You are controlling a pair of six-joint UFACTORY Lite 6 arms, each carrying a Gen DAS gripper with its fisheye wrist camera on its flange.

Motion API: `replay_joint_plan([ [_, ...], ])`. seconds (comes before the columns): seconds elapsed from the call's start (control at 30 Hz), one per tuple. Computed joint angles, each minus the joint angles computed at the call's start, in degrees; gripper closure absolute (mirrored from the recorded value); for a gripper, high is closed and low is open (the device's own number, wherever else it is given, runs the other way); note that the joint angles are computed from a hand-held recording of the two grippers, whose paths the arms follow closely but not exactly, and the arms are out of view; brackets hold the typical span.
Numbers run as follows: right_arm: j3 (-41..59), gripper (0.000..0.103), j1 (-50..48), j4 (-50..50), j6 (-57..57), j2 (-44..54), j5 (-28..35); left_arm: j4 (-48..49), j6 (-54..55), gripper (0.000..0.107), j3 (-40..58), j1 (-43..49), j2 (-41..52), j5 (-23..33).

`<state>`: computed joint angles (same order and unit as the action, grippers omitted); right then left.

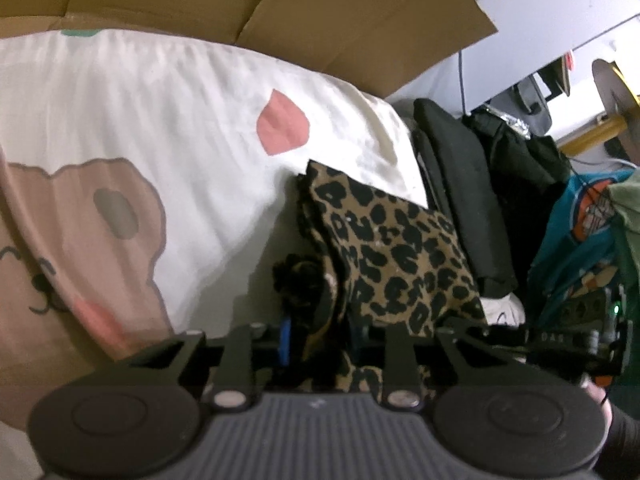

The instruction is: Fold clothes

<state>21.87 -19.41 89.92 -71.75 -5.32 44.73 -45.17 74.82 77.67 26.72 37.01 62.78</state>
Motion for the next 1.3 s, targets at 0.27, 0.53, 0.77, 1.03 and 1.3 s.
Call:
replay_joint_plan([
  [0.27, -0.2, 0.073, -1.3, 1.9, -0.8, 4.3, 0.6, 1.8, -2.1, 0.038, 3.1, -2.4, 3.8, -1.5],
  [0.53, 0.0, 0.072, -0.7, 12.5, -9.1, 12.9, 5.8, -0.1, 0.2, 0.047, 3.1, -4.6, 5.9, 0.9],
  [0.77, -0.1, 0.097, 4.7, 14.6, -8.2, 9.4, -0.7, -2.2, 2.0, 0.079, 0.2, -4.7, 3.3, -0.5],
  [1.03, -0.3, 0.098, 8.1, 6.3, -0.1, -2.6, -6.4, -5.0, 4.0, 0.081, -6.8, -1.4, -6.6, 1.4],
  [1.3, 2.7, 0.098, 8.7, -10.1, 17.8, -17.3, -6.0, -5.5, -0.6, 0.081, -11.3, 2.2, -22.0, 7.1],
])
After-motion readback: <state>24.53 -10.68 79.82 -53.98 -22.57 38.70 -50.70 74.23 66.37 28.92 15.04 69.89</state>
